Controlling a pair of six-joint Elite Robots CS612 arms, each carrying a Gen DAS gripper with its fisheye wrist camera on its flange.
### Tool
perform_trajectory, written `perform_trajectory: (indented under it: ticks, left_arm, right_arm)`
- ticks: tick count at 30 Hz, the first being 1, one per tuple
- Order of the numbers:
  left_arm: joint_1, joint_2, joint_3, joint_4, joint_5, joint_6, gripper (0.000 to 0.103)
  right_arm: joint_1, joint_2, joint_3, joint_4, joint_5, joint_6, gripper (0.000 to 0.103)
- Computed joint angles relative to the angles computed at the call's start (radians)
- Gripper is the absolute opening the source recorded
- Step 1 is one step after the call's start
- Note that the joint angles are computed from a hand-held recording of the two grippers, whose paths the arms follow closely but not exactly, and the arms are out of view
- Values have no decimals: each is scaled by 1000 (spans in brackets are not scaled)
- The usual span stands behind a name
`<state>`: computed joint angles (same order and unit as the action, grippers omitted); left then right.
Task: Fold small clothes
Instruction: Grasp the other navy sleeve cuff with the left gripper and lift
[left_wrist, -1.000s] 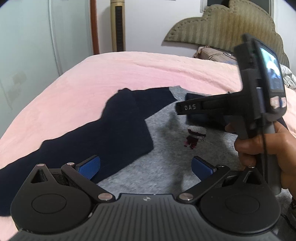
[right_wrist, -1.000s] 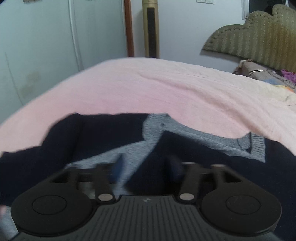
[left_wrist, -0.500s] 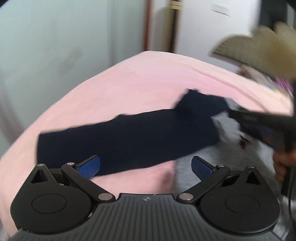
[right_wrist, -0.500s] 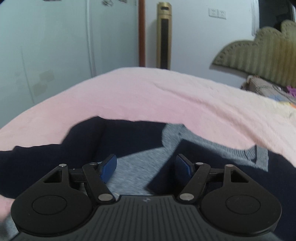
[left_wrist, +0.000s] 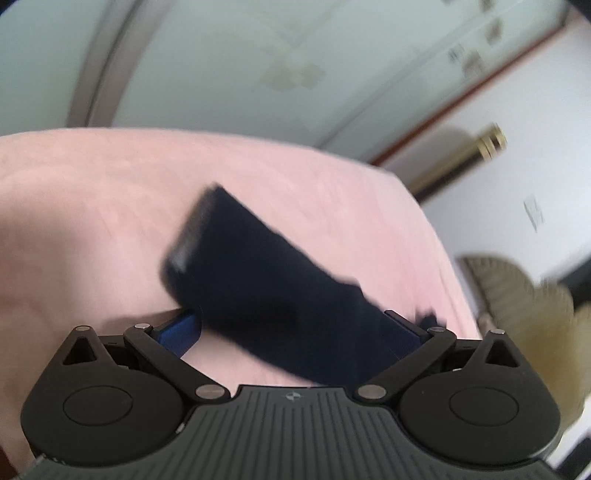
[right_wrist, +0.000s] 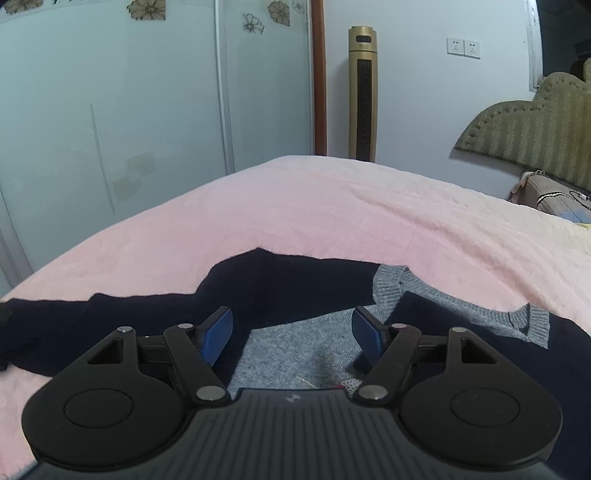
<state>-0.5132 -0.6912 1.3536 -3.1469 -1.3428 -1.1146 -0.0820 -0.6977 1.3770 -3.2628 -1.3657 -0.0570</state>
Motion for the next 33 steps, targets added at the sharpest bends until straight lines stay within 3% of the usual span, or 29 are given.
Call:
perform_trajectory:
  ticks: [5, 7, 8, 9, 10, 13, 17, 19, 23, 25, 30, 33]
  left_arm:
    - [23, 13, -17, -16, 3, -116, 81]
    - [28, 11, -20, 0, 2, -117, 44]
    - [32, 9, -18, 3, -9, -120, 34]
    - [36, 8, -17, 13, -23, -131, 15]
    - [39, 6, -13, 21, -35, -139, 4]
    - [43, 10, -22, 33, -32, -116, 4]
    - [44, 6, -59, 101, 56, -31, 4]
    - [47, 12, -108, 163, 143, 22, 4]
    - [40, 49, -232, 257, 389, 185, 4]
    - [38, 75, -298, 279, 467, 241, 4]
    - [24, 147, -466, 313, 466, 363, 4]
    - [3, 186, -553, 296, 327, 474, 4]
  right_arm:
    - [-6, -10, 18, -11, -5, 11, 74]
    - [-8, -14, 25, -11, -8, 12, 74]
    - [-11, -16, 28, -11, -8, 12, 74]
    - [-12, -17, 31, -11, -9, 12, 74]
    - [-14, -19, 33, -11, -12, 14, 74]
    - [-20, -23, 40, -6, -15, 17, 75]
    - [-27, -32, 55, -3, -36, -1, 75]
    - [-31, -37, 64, 1, -55, -11, 75]
    - [-44, -43, 81, 0, -82, -1, 78]
    - [-51, -42, 84, 8, -93, 16, 79]
    - [-68, -37, 61, 145, -91, 53, 79]
    - [-75, -39, 71, 139, -89, 81, 79]
